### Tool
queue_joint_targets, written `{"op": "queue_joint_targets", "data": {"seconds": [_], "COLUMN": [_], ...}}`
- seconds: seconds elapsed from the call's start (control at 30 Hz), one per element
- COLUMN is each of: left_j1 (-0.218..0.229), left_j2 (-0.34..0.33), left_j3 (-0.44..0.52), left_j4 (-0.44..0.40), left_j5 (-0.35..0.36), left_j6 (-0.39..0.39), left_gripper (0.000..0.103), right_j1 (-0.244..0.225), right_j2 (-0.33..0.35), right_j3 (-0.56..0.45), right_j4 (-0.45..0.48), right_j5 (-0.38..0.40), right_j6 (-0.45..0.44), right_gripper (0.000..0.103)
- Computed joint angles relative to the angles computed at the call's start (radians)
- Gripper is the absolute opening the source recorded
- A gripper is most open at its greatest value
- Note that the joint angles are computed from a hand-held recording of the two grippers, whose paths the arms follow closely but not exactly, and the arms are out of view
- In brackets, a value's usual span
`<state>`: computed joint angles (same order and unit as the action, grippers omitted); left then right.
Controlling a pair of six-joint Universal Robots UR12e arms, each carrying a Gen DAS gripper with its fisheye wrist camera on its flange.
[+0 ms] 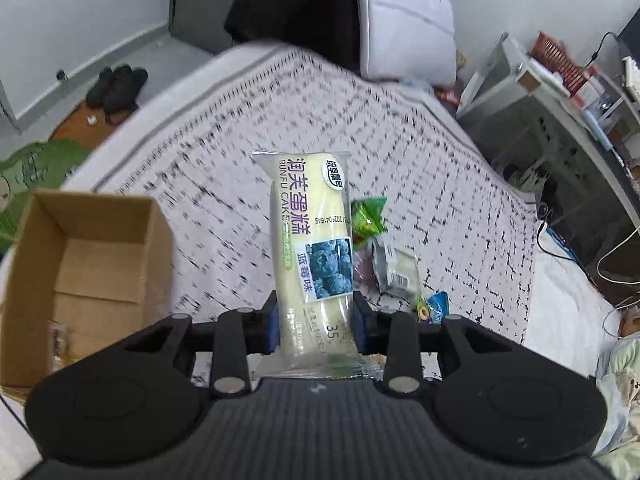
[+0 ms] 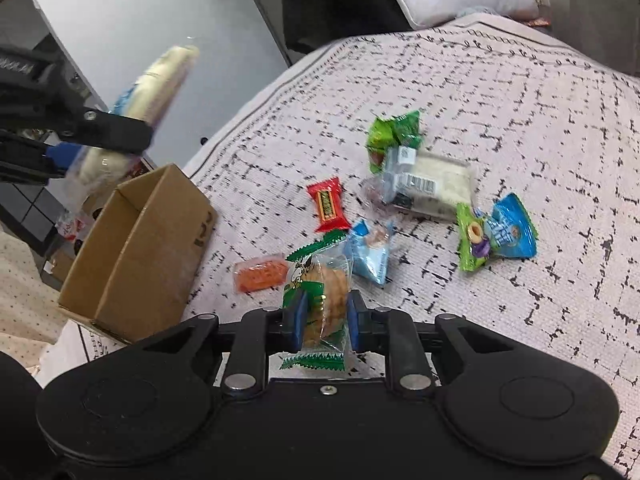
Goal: Organize snacks
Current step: 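Lower both held snacks into the cardboard box and open both tools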
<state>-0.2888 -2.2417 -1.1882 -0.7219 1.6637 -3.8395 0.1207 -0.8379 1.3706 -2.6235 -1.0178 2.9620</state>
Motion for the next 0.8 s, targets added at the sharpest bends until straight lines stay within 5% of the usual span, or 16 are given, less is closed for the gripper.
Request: {"op": "queue_joint_targets", "data": {"seconds": [0.4,0.8], "left_j1": [0.001,0.033], "left_j2": [0.099,0.169], "left_j3": [-0.187,-0.347], "left_j4": [0.183,0.328], "left_j5": [0.107,0.197], "left_j6": [-0.026,-0.14], "left_gripper": [0.034,0.034], "right_j1": [0.007,0.045], "right_j2": [-0.021,-0.019], "right_j3": [0.016,-0.018], "right_j4": [-0.059,-0.08], "right_j5": [0.007,0.036], "right_j6": [0.005,0.018], "right_gripper": [0.02,0.019]}}
